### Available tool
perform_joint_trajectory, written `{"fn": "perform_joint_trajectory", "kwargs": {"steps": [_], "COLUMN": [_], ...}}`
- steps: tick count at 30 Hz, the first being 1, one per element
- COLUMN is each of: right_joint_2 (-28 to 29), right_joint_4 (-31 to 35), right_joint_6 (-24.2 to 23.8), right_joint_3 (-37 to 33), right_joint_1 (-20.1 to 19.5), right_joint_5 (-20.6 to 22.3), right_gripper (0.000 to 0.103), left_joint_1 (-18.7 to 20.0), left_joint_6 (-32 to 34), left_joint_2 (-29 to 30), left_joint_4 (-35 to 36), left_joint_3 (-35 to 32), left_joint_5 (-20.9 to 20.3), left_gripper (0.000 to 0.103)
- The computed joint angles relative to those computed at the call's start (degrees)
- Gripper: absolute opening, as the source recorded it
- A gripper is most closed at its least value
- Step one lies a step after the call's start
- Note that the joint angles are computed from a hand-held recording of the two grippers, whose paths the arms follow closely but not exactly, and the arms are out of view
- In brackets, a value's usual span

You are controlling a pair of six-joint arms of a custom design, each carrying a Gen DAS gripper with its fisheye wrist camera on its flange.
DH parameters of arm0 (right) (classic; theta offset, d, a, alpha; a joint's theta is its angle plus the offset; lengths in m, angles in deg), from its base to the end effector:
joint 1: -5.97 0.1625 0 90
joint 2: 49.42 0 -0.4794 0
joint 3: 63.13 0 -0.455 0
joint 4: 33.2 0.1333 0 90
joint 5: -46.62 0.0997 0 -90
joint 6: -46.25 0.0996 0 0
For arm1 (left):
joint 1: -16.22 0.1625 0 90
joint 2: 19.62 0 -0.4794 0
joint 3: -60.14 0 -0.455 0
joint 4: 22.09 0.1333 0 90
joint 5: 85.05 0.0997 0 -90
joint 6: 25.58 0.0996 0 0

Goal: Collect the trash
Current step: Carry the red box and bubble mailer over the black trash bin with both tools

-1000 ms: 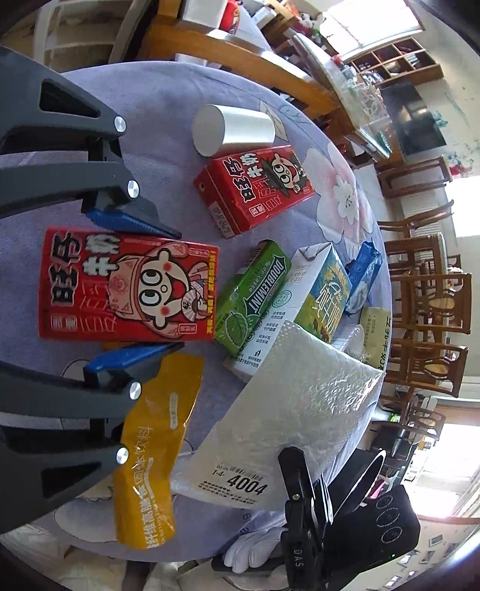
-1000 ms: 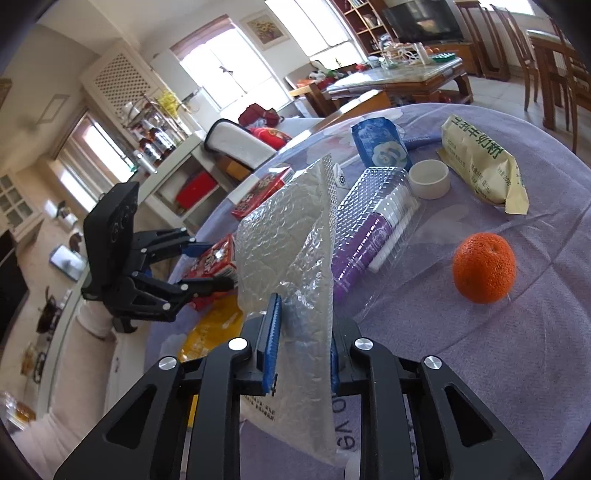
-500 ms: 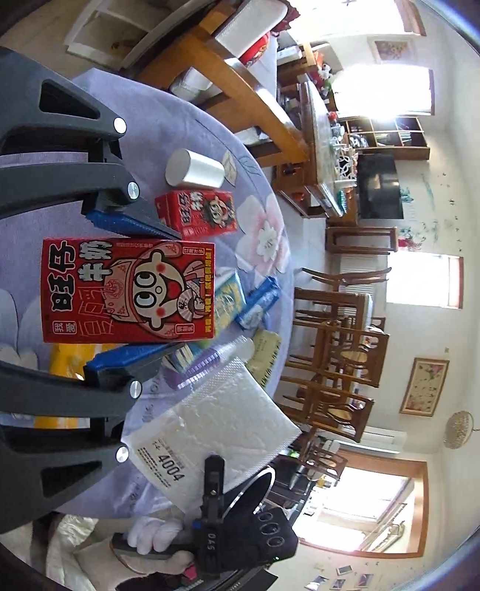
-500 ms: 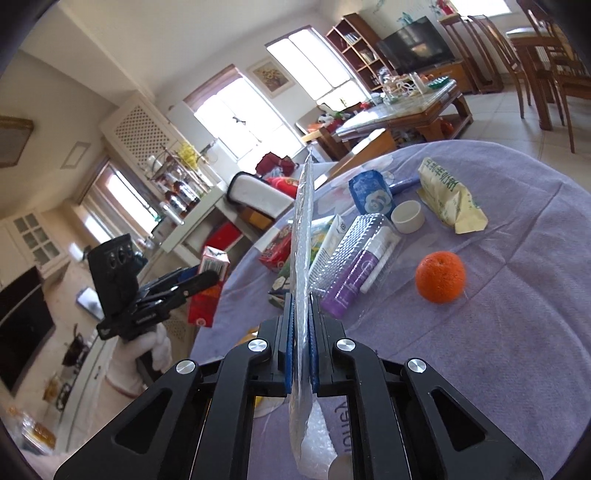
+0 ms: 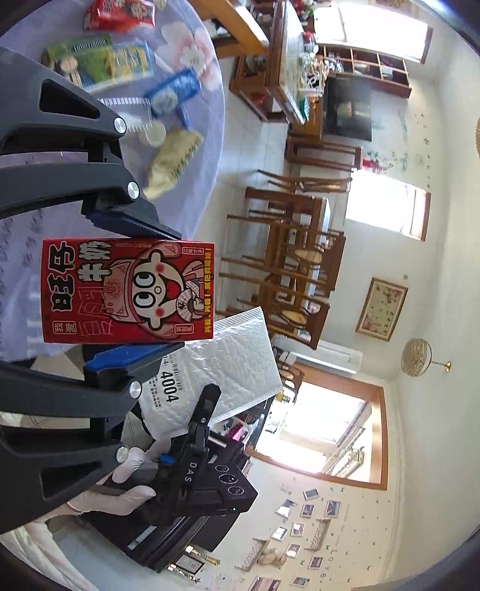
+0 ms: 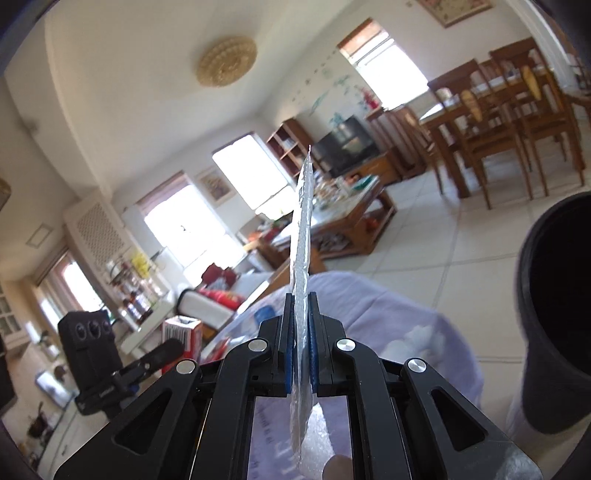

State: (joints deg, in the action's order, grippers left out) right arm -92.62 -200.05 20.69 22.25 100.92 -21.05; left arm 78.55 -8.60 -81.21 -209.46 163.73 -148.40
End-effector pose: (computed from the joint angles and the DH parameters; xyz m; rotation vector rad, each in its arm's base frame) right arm 0.2413 -0.8032 0.1661 -0.8779 2.5817 -0.9319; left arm -0.1656 -0.6992 0.3112 0.6518 2.3921 -1.3396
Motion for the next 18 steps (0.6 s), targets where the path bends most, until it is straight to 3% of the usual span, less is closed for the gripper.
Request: {"fn": "perform_joint_trajectory", "kwargs": {"steps": [8,14,18], "right_joint_2": [-2.30,-1.43,-0.82], "right_joint_4": [-16.07,-24.59,-25.39], "right_joint_6": [5.14,4.86,5.05], "right_joint_3": [1.18,1.08,0.24], "right_joint_1": [-4.64,-6.74,-8.70], "right_joint_5": [-8.21,-17.85,-21.19], "right_gripper": [0.007,0.007,0.007], "left_joint_1": [0.40,1.26,2.11], "left_joint_6": [-1.82,-3.84,-5.50], "left_joint_2": [14.89,23.29,27.37], "left_joint_4": [8.20,13.32,16.21], "left_joint_3": [-16.39,-26.49,-31.64], "left_joint_5": [-11.44,-15.83,-17.13], "left_gripper": [0.051,0.051,0.051]}}
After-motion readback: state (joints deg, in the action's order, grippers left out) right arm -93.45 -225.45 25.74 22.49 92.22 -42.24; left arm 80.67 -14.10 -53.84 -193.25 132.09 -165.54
